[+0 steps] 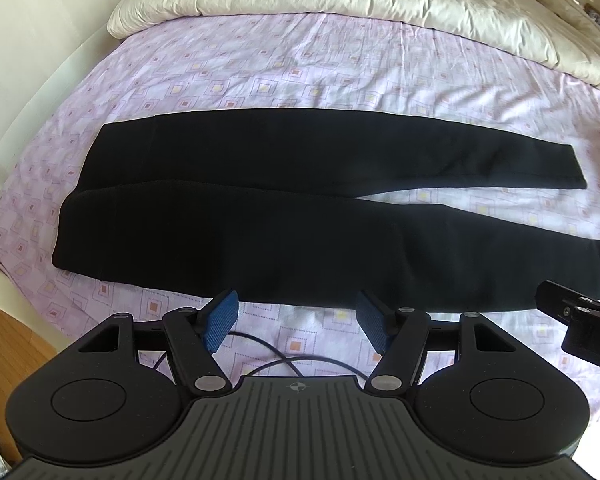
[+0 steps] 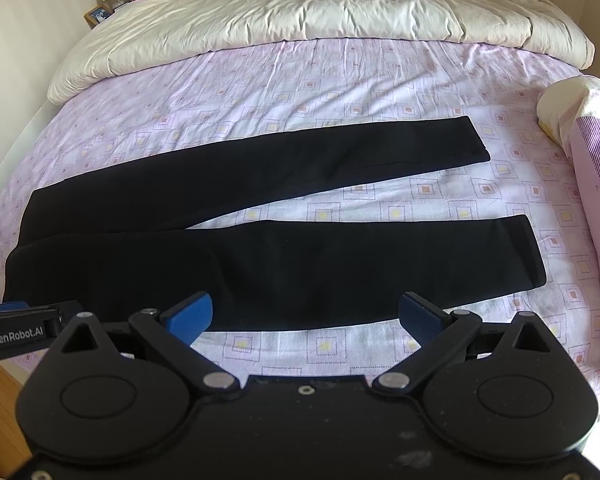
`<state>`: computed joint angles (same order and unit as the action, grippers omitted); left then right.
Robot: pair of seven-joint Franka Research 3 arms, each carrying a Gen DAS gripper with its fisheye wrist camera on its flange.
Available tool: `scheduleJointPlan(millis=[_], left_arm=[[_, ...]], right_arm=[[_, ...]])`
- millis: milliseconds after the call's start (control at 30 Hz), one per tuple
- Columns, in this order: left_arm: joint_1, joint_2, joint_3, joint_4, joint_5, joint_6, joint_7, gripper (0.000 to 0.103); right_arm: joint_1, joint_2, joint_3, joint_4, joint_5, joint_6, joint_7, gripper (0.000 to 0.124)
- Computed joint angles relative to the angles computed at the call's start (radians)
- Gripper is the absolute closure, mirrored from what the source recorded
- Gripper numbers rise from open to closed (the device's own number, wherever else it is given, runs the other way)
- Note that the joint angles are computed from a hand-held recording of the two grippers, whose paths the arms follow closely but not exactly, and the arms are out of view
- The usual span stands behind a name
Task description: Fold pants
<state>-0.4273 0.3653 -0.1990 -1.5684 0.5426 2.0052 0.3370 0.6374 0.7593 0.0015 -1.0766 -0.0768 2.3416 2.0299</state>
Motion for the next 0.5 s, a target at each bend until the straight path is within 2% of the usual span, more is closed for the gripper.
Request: scheduleJointPlan(millis=[500], left_arm=[[0.006,0.002,0.001,0.004,-0.017,-0.004,0.003,0.039]], right_arm=[[0.000,0.016,0.002,0.030,0.011,-0.021,0.004,0.021]])
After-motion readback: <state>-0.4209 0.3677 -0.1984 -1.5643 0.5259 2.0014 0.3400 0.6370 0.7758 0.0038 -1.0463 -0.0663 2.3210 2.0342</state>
